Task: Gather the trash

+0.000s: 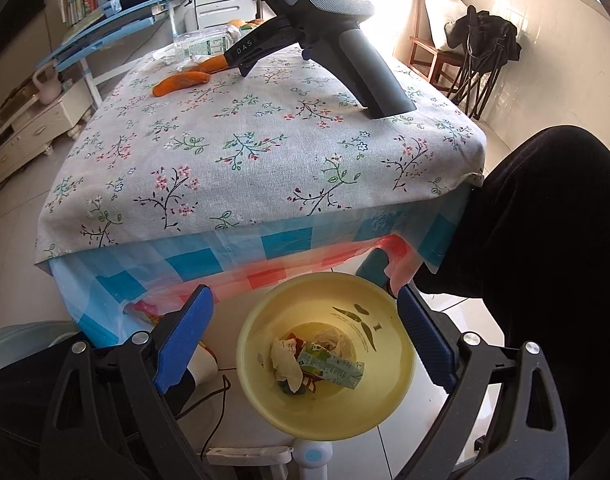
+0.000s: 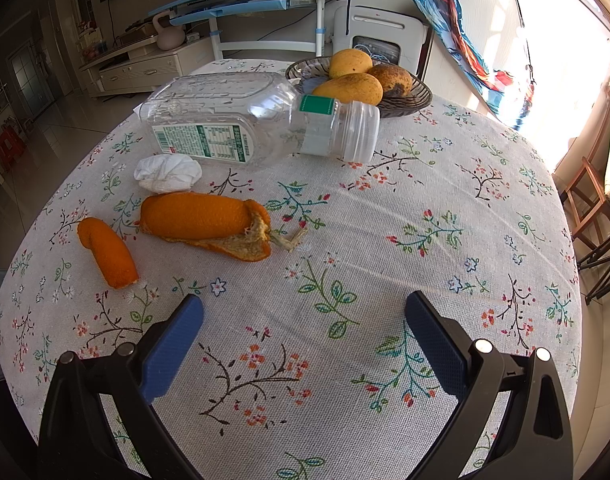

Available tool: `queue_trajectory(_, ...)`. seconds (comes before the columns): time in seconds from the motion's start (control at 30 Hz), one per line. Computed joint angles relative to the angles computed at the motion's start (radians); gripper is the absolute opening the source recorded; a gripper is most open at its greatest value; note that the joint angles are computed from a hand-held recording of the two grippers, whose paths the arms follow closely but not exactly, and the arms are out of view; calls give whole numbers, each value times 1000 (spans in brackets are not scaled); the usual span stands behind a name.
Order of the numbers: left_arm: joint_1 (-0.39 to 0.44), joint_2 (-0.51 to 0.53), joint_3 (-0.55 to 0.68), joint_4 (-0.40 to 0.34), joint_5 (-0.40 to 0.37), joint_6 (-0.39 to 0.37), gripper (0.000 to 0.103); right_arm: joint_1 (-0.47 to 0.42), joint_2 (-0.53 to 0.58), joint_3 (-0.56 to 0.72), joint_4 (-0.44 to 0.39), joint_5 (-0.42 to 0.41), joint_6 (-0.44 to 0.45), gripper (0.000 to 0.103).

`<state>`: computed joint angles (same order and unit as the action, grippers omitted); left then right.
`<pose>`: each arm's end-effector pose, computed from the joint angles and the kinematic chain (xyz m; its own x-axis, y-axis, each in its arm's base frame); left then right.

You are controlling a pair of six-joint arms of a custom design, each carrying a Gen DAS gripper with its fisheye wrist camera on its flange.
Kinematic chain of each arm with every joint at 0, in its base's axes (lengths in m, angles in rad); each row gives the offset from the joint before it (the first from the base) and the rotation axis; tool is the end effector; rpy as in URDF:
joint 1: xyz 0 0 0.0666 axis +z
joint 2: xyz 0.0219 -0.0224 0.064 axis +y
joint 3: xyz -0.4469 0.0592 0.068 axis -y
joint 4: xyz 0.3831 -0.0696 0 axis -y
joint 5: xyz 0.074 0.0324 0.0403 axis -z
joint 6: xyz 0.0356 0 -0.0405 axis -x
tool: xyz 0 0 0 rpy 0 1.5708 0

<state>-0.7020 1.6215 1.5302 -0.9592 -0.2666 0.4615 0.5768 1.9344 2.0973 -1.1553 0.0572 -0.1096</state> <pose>0.4240 -0.3468 0.4444 -0.8261 0.1360 -0.5469 0.1732 0.9847 -0.0167 0.5731 0.3700 0.4944 -0.7543 -0.3605 -0.5486 -0.4384 0.8987 0.0122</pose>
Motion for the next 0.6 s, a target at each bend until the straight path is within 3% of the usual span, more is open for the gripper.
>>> queue_trajectory(0.23, 0, -7, -13, 5, -64, 2, 90, 0, 0, 0, 0, 0, 0, 96)
queue_trajectory(0.6, 116, -69, -38, 86, -109, 127, 90, 0, 0, 1, -1, 0, 0, 96)
